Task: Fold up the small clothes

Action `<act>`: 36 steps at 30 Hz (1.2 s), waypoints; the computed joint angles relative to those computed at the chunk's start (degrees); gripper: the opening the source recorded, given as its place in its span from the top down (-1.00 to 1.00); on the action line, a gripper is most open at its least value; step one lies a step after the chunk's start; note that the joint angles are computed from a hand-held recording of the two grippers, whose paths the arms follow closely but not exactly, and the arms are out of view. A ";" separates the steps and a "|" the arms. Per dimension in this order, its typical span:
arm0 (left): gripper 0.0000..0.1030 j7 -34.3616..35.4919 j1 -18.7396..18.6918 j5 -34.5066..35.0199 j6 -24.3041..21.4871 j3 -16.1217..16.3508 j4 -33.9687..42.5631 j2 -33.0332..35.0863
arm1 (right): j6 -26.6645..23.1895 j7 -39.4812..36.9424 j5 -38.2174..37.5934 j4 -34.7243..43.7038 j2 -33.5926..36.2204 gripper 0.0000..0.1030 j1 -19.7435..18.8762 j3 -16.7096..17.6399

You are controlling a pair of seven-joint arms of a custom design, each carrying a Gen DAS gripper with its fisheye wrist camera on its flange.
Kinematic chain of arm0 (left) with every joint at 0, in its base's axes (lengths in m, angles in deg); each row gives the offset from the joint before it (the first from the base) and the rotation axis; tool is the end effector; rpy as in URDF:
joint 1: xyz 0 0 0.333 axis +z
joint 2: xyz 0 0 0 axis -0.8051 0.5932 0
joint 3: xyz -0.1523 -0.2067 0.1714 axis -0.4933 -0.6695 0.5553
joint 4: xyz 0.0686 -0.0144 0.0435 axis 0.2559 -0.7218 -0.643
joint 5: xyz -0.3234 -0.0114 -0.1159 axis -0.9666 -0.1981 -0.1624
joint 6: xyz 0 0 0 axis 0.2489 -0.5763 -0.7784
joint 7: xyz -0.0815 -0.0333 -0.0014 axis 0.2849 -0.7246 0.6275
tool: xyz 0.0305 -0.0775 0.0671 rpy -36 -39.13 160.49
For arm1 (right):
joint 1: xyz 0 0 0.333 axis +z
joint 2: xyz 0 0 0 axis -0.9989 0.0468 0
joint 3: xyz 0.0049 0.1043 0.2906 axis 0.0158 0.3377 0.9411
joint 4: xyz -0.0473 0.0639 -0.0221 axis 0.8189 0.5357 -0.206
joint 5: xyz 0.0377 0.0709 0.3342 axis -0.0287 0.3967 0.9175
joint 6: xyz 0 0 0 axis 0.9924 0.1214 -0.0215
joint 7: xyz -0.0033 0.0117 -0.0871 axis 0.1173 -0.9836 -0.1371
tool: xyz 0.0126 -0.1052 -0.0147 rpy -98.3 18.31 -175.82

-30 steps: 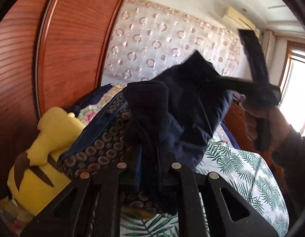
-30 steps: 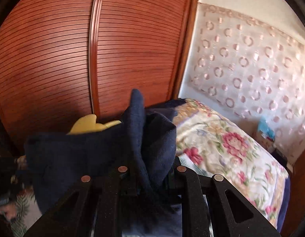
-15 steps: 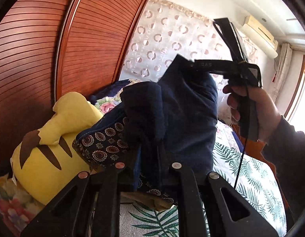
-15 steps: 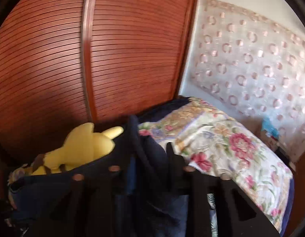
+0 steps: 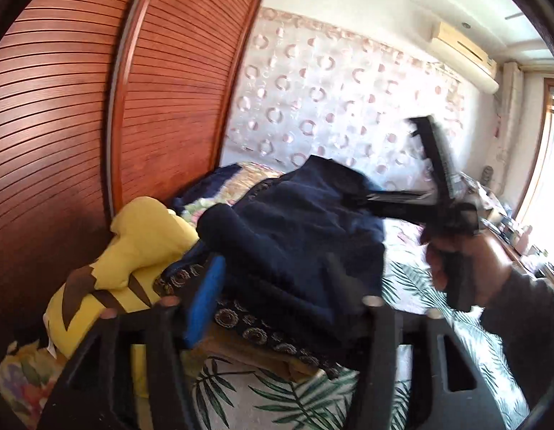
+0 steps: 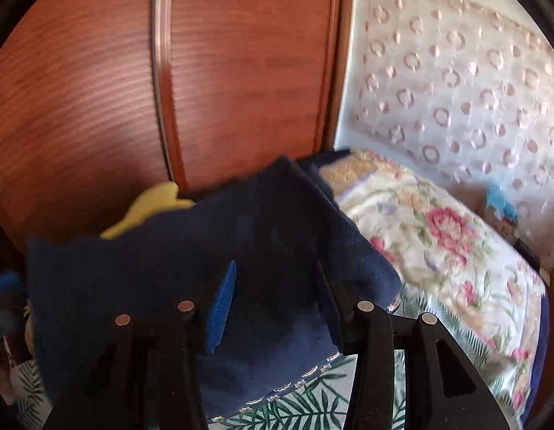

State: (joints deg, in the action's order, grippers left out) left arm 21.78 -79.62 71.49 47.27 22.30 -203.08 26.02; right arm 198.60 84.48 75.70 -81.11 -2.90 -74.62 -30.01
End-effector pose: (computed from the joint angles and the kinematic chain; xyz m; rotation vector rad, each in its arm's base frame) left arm 0.2340 -0.2940 0.4915 -1.9333 0.9623 -0.9489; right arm 0.6107 0.2123 0.5839 -2.1667 0.4263 -0.4286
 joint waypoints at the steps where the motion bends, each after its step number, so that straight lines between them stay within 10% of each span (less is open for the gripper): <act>1: -0.51 0.94 -0.31 0.14 0.54 0.32 0.00 -0.23 | 0.84 0.70 0.10 0.04 0.42 0.08 0.17 -0.10; 6: -0.57 6.70 -1.12 -2.03 -2.47 -0.43 2.48 1.21 | 3.28 1.09 5.09 -2.54 -2.07 0.08 -1.46 1.92; 18: -0.66 12.07 -3.79 -0.63 -7.58 -3.46 8.96 6.03 | 1.17 -17.58 25.44 -33.67 -27.07 0.07 -0.78 -7.19; 36: -0.66 14.45 -11.29 4.11 -10.20 -5.09 23.70 20.38 | -6.73 -8.92 13.50 -63.26 -63.06 -0.41 -11.59 -19.82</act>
